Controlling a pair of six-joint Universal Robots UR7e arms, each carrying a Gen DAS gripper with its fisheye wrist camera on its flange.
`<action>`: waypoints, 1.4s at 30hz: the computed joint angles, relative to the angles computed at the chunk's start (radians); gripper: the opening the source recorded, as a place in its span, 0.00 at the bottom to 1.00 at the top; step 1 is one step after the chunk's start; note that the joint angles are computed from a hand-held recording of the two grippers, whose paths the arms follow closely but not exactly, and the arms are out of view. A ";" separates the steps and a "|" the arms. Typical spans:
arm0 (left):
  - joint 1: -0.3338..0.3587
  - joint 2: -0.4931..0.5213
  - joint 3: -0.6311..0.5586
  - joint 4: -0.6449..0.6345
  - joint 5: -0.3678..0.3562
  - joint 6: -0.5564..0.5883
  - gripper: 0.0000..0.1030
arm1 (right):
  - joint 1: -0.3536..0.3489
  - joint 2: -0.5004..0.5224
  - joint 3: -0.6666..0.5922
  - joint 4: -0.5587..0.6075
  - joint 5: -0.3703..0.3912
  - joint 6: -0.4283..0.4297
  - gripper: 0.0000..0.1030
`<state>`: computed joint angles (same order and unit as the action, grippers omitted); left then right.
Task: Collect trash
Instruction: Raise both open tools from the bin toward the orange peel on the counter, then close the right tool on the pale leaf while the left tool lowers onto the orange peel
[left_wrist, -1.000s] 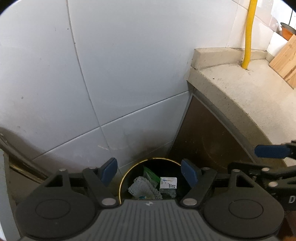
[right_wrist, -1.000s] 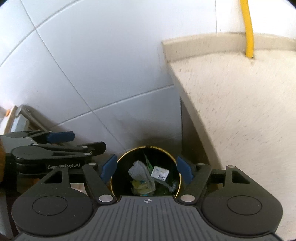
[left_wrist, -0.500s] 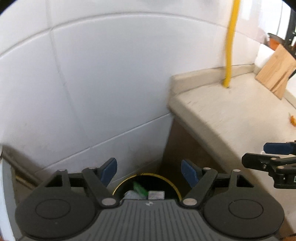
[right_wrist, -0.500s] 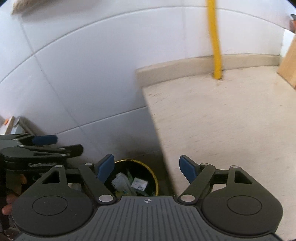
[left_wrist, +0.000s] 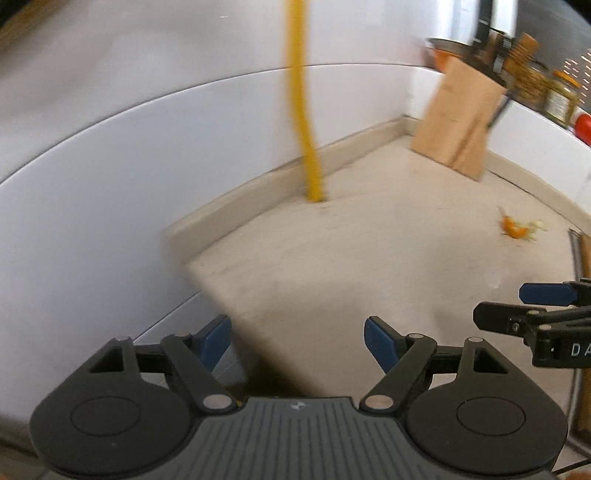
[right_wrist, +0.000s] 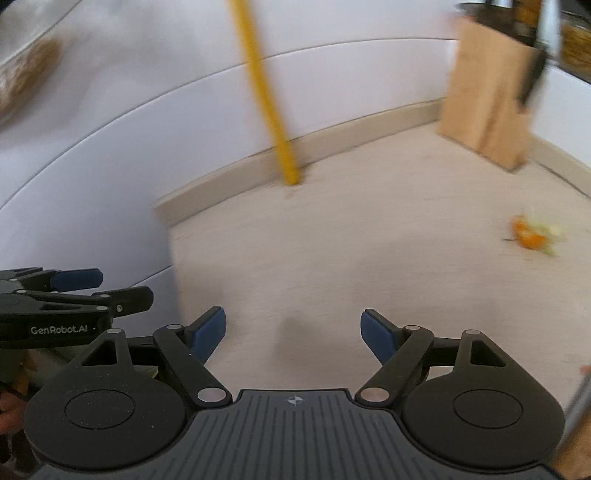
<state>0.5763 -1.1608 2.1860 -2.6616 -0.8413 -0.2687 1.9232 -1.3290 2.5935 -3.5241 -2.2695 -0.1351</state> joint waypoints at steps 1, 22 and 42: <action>-0.002 0.021 -0.014 -0.011 -0.013 0.017 0.71 | -0.011 -0.022 0.009 -0.009 -0.008 -0.003 0.83; -0.027 0.476 -0.411 -0.058 -0.253 0.200 0.73 | -0.384 -0.418 0.074 -0.073 0.023 -0.230 0.83; -0.007 0.533 -0.451 -0.078 -0.333 0.281 0.73 | -0.502 -0.203 -0.241 0.165 0.079 -0.241 0.45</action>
